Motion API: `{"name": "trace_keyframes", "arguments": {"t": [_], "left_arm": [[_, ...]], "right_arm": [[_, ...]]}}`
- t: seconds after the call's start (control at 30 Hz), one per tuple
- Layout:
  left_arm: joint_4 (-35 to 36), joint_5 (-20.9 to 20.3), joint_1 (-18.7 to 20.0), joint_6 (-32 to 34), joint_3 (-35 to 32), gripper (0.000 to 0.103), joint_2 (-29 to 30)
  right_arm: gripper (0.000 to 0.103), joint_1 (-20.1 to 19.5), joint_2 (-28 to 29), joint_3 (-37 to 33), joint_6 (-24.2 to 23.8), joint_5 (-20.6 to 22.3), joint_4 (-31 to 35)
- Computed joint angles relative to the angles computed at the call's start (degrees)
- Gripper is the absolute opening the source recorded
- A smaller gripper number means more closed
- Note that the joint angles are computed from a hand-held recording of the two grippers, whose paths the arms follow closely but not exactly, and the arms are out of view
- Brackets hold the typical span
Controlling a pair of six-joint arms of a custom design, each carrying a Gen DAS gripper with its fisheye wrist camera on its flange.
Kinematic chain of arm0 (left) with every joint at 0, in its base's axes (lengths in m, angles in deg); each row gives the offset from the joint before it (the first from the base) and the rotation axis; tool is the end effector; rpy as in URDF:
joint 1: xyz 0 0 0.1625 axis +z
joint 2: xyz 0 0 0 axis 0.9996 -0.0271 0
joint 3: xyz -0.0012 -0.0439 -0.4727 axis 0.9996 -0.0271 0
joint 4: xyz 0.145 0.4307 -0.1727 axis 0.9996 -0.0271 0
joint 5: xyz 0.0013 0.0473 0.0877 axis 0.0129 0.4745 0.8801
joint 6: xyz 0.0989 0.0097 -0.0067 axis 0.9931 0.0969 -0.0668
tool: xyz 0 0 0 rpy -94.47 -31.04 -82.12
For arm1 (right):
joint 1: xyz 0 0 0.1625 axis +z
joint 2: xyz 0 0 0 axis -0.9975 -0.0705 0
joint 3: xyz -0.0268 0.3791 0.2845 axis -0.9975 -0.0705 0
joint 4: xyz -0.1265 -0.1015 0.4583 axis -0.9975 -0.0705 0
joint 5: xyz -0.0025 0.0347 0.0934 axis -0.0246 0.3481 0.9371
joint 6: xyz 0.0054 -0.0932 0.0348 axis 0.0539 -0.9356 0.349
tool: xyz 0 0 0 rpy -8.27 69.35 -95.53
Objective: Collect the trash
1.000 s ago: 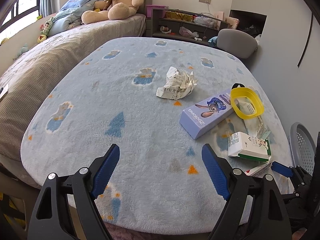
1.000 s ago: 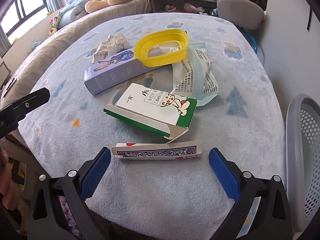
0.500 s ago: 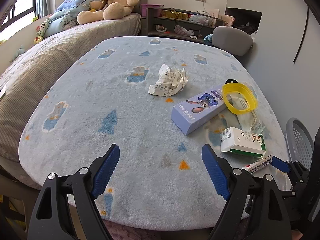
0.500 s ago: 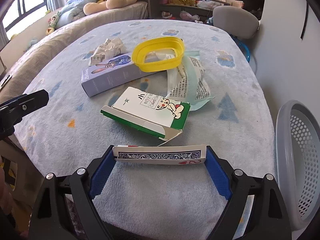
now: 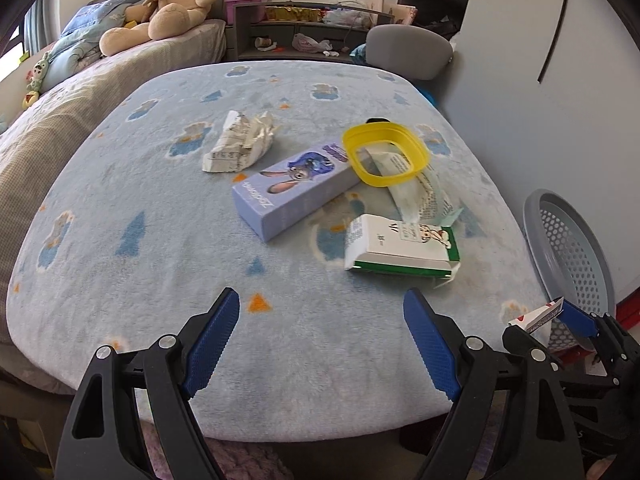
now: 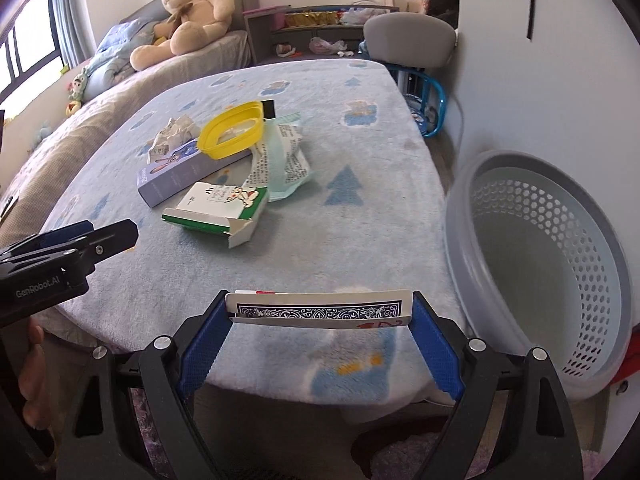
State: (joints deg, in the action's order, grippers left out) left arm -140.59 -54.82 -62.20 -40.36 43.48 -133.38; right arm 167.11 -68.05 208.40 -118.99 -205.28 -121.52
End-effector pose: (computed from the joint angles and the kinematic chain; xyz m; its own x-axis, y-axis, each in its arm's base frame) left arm -0.4212 -0.4325 -0.0061 -0.7518 0.2194 -0.6218 0.5002 0.8042 -0.3210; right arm 0.0312 -0.3835 0.3479 -0.7584 0.0654 0.6485 -0.3652 0.7815 -0.5058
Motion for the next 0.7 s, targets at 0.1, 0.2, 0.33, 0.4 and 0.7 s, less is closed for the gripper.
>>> {"name": "trace_keyframes", "arguments": {"t": [0.1, 0.2, 0.33, 0.4, 0.7], "left_arm": [[-0.9, -0.4, -0.5, 1.3, -1.5, 0.081, 1.9], [-1.6, -0.9, -0.6, 1.6, -3.1, 0.081, 3.7], [-1.9, -1.7, -0.3, 1.4, -5.3, 0.081, 6.2], [-0.7, -1.1, -0.3, 1.2, -6.5, 0.081, 7.4], [3.8, 0.5, -0.1, -1.3, -8.7, 0.081, 9.7]], "right_arm": [[0.085, -2.0, -3.5, 0.8, 0.7, 1.9, 1.3], [0.085, -3.9, -6.1, 1.3, 1.2, 4.2, 2.5], [0.085, -5.9, -8.0, 1.6, 1.5, 6.7, 3.6], [0.085, -6.8, -8.8, 1.6, 1.5, 8.1, 4.4], [0.085, -9.4, -10.3, 1.7, 1.3, 11.7, 6.6]]}}
